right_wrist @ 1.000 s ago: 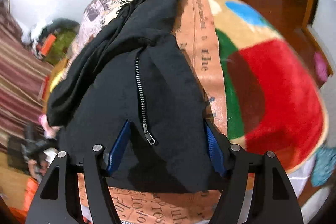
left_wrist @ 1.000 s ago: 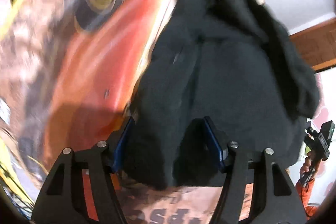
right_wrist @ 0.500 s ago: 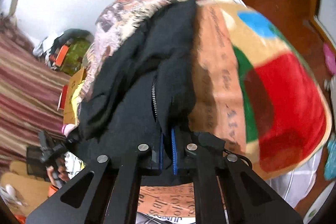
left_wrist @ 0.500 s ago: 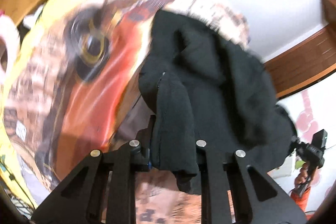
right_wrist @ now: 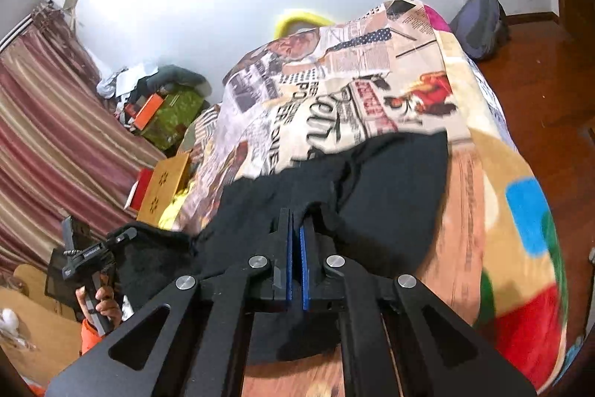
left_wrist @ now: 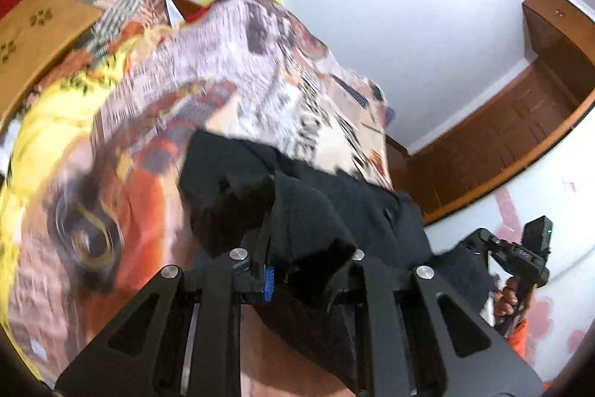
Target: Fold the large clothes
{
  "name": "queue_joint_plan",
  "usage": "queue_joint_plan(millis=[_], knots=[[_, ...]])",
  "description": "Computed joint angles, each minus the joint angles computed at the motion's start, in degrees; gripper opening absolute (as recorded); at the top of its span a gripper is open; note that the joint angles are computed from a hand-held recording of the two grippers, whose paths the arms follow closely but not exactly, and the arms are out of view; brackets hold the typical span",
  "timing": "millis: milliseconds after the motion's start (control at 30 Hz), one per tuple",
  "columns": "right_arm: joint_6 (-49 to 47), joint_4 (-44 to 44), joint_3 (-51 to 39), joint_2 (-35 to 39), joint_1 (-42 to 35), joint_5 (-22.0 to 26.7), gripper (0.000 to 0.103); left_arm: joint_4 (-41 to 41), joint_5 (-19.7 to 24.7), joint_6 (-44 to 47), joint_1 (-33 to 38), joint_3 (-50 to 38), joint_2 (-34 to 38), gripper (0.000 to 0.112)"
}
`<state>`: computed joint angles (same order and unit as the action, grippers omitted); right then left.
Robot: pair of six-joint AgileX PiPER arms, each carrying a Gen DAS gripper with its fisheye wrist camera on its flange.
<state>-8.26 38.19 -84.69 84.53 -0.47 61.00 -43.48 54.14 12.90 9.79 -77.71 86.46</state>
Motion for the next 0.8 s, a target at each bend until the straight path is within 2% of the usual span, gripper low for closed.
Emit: queue_joint_plan(millis=[133,233,367,533,633,700,800], knots=[[0.91,-0.76,-5.62,8.54,-0.49,-2.19,0.002,2.60,-5.50,-2.28,-0.44,-6.57,8.94,0.018],[3.08,-1.68,-10.04,16.18,-1.20,-4.05,0.002,9.29,-8.41,-7.62,-1.34,-12.88,16.63,0.018],[5.67,-2.19,-14.40,24.11,-3.04,-4.86,0.002,20.25,-7.04,-14.60,-3.29,-23.33,28.53,0.018],[5.16,-1.27,-17.14,30.60,-4.97,-4.65,0.002,26.35,-2.16,-17.24,-5.67,-33.68,40.02,0.022],[4.53,-0.94,-16.77,30.63,-4.95,-5.29,0.002,30.54,-2.02,-19.02,-7.07,-34.90,40.82,0.026],[4.55,-1.88,-16.79,29.79,-4.81,-4.78,0.003,33.98,-1.99,-20.65,-7.58,-34.50,39.54,0.038],[6.99,-4.73,-18.15,29.24,-4.45,-3.12,0.007,33.53,-3.91,-19.10,-7.04,-30.56,35.49,0.047]])
